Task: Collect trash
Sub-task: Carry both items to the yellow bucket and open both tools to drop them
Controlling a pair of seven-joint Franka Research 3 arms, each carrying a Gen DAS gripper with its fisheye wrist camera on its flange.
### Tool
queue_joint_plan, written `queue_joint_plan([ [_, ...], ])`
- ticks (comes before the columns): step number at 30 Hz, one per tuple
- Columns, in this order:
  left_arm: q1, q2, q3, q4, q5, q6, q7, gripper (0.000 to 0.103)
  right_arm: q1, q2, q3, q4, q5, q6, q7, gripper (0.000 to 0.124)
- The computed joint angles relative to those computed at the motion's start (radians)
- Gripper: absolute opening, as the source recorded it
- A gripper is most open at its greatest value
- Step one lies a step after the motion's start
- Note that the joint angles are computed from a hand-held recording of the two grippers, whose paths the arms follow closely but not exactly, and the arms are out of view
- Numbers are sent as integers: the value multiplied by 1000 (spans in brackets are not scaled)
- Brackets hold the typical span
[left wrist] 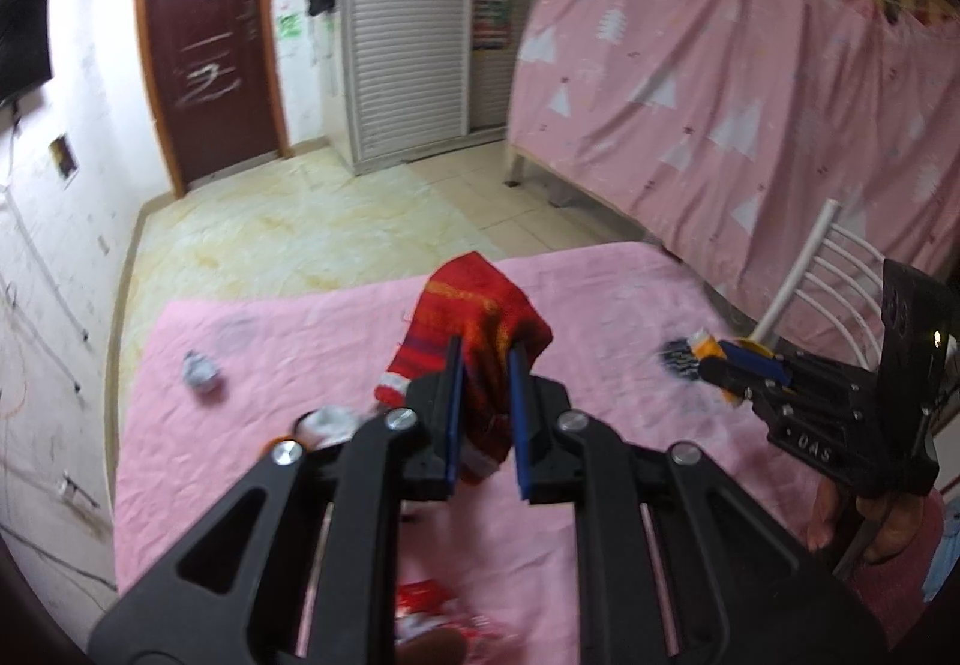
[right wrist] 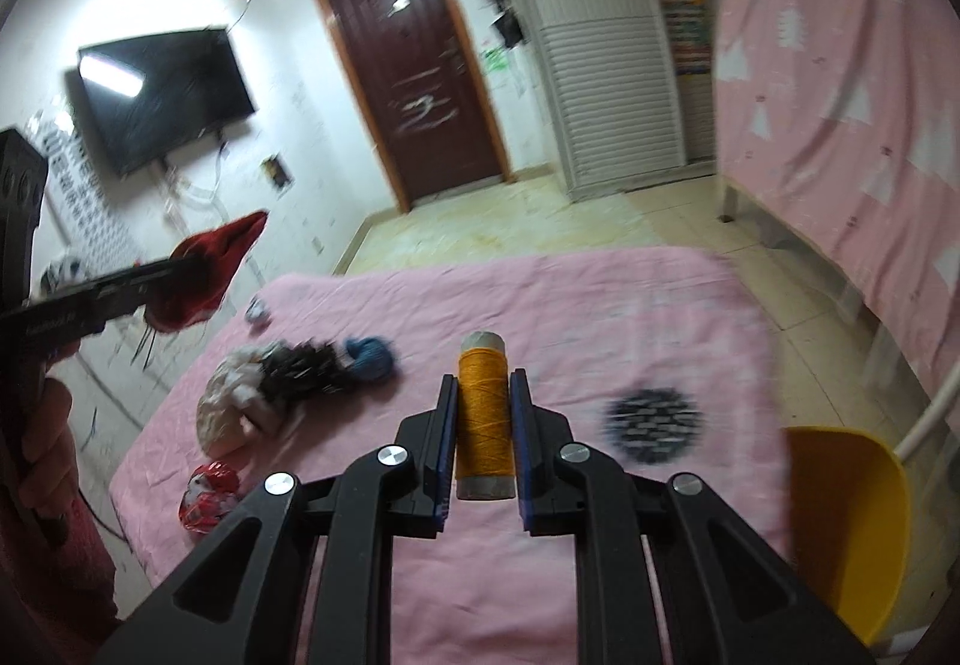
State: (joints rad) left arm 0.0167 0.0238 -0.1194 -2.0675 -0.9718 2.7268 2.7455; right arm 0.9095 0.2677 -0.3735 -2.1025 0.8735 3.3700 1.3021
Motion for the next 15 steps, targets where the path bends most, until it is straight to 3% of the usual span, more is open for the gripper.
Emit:
queue_joint_plan([
  [5,-54,-35,-28,-24,2,3,19,12,-235,-111,199,-167,-117,151,144,10],
  [10,-120,-55,-43,-36,14,-2,17,12,-363,-207,273,-335,-216,274,286,10],
  [15,-182,-49,-69,-35,66,2,-27,12,-453,-252,313,-436,-273,342,380,10],
])
